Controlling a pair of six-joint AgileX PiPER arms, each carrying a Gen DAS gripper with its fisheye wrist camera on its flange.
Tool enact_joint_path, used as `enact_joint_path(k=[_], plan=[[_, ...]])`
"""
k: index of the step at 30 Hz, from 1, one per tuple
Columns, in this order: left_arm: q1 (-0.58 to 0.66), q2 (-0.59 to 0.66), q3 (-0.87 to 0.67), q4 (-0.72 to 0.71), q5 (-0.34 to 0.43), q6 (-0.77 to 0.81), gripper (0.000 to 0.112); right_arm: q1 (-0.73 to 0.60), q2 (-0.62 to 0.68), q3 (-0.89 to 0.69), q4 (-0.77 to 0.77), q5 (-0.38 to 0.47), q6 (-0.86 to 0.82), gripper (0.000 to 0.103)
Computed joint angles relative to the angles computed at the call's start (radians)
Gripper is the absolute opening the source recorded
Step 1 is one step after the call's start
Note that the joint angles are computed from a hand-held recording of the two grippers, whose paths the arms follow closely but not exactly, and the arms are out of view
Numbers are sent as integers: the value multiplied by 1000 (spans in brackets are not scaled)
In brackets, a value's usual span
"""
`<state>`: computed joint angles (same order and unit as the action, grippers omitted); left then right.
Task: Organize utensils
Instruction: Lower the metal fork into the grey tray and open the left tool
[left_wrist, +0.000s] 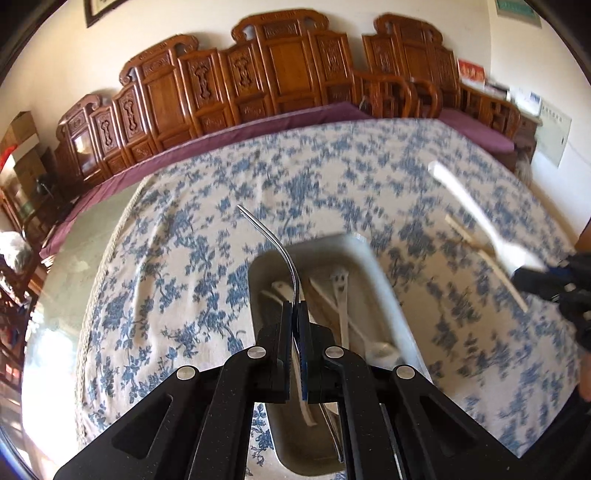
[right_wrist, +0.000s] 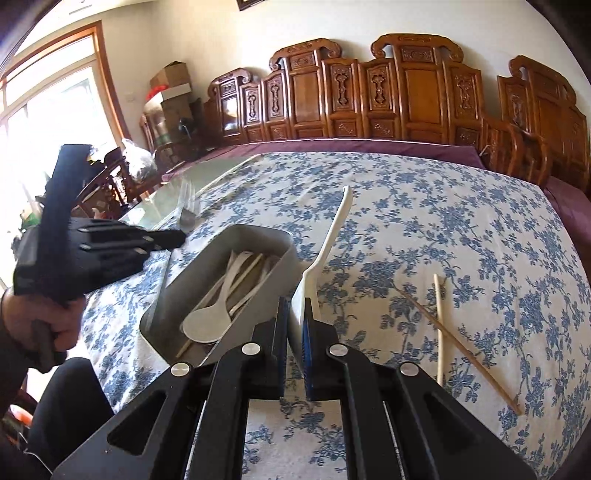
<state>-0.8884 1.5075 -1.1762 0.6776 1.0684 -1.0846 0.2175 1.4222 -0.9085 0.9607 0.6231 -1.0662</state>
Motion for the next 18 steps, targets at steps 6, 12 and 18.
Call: enact_joint_path(k=[6, 12, 18], plan=[[29, 46, 32, -20, -50, 9, 2, 22, 0, 2, -5, -3, 2, 8], [66, 69, 56, -49, -94, 13, 2, 31, 6, -2, 1, 2, 2, 8], [102, 74, 74, -80, -133, 19, 2, 61, 20, -8, -7, -9, 17, 8]])
